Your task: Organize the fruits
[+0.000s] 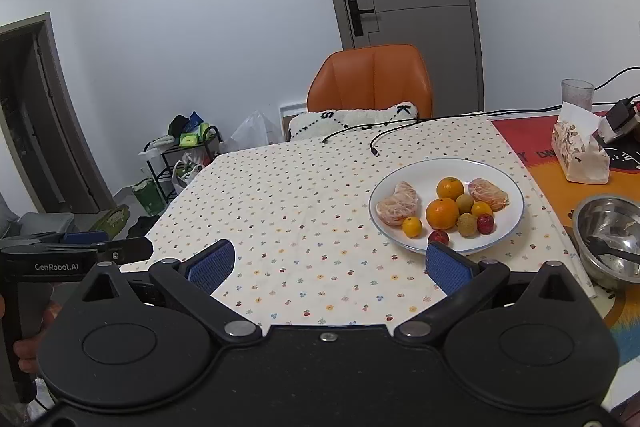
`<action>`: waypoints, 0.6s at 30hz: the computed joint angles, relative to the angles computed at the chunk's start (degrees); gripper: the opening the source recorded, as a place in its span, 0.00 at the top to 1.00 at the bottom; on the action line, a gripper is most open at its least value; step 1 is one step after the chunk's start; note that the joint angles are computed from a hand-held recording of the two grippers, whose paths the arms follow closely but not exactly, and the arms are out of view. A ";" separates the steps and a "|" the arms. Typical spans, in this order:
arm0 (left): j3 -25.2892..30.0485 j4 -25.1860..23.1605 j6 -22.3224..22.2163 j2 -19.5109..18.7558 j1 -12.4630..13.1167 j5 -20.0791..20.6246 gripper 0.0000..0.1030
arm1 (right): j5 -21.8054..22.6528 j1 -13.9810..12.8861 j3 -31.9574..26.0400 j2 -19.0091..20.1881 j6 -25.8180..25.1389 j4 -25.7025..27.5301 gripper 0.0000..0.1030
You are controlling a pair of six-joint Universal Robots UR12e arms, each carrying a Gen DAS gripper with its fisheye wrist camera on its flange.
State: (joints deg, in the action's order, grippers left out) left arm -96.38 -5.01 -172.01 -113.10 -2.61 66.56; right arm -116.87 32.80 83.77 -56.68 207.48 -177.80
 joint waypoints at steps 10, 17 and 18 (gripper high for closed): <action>0.01 -0.02 -0.02 -0.02 0.00 0.02 0.04 | 0.07 -0.06 0.25 -0.20 0.03 -0.12 0.00; 0.02 -0.02 -0.04 -0.02 -0.02 0.10 0.04 | 0.28 -0.07 0.25 -0.28 -0.03 0.12 0.00; 0.02 -0.02 -0.04 -0.02 -0.02 0.10 0.04 | 0.28 -0.07 0.25 -0.28 -0.03 0.12 0.00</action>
State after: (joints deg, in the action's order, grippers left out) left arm -96.35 -5.03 -172.04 -113.11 -2.63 66.67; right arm -116.59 32.73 84.02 -56.96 207.45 -177.68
